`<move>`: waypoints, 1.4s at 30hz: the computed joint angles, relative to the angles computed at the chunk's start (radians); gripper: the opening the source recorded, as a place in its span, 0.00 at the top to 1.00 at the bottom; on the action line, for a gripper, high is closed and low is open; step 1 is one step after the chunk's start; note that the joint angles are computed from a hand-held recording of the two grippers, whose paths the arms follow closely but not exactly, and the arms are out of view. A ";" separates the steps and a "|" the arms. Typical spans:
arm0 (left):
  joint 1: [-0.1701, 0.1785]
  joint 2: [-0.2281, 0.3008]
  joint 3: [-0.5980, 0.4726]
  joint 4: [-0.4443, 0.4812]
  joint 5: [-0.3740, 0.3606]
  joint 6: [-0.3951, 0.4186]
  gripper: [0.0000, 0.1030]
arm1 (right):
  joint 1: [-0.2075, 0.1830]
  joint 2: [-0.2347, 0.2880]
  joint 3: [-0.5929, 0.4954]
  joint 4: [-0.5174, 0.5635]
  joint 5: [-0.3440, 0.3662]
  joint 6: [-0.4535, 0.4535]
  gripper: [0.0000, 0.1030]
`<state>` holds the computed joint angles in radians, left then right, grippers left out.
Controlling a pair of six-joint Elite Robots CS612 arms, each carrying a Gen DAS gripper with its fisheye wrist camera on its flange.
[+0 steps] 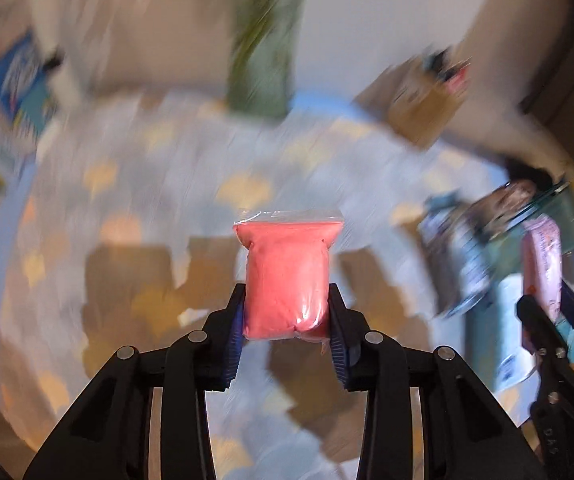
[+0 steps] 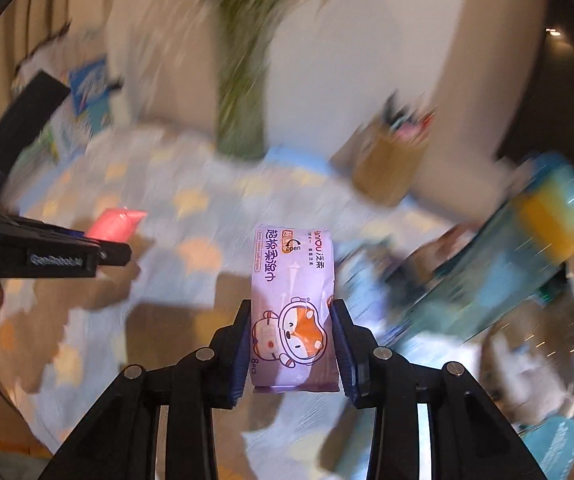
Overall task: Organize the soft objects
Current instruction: 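Carry the pink bag and wipes pack to the glass plate and open both tools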
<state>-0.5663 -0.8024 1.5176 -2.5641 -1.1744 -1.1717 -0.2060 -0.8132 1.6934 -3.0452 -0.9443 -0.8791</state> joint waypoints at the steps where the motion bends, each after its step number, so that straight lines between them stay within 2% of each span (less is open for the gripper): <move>1: 0.003 0.008 -0.036 0.005 0.023 0.044 0.67 | -0.010 -0.003 -0.005 -0.044 0.022 0.037 0.65; 5: 0.000 0.048 -0.164 0.028 0.061 0.170 0.67 | -0.040 -0.008 -0.033 -0.157 0.060 0.168 0.65; 11: -0.007 0.111 -0.331 0.031 0.092 0.339 0.67 | -0.070 0.006 -0.094 -0.252 0.007 0.290 0.65; 18: -0.023 0.210 -0.539 0.035 0.072 0.500 0.67 | -0.108 0.031 -0.161 -0.256 -0.085 0.376 0.65; 25: -0.049 0.330 -0.766 0.097 -0.009 0.672 0.67 | -0.140 0.062 -0.211 -0.207 -0.159 0.423 0.65; 30: -0.056 0.404 -0.890 0.201 -0.080 0.697 0.67 | -0.150 0.082 -0.236 -0.153 -0.194 0.443 0.65; 34: -0.052 0.481 -1.029 0.347 -0.135 0.685 0.67 | -0.157 0.096 -0.254 -0.079 -0.196 0.452 0.65; 36: -0.059 0.498 -1.061 0.383 -0.081 0.707 0.66 | -0.154 0.105 -0.270 -0.035 -0.209 0.457 0.65; 39: -0.049 0.527 -1.124 0.454 -0.157 0.676 0.66 | -0.153 0.121 -0.296 0.054 -0.232 0.464 0.64; 42: -0.052 0.534 -1.138 0.492 -0.143 0.683 0.65 | -0.154 0.127 -0.307 0.116 -0.245 0.473 0.64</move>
<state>-0.6185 -0.2685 0.3796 -2.0720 -1.3177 -0.4889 -0.3598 -0.6857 1.3863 -2.9294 -1.1894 -0.4057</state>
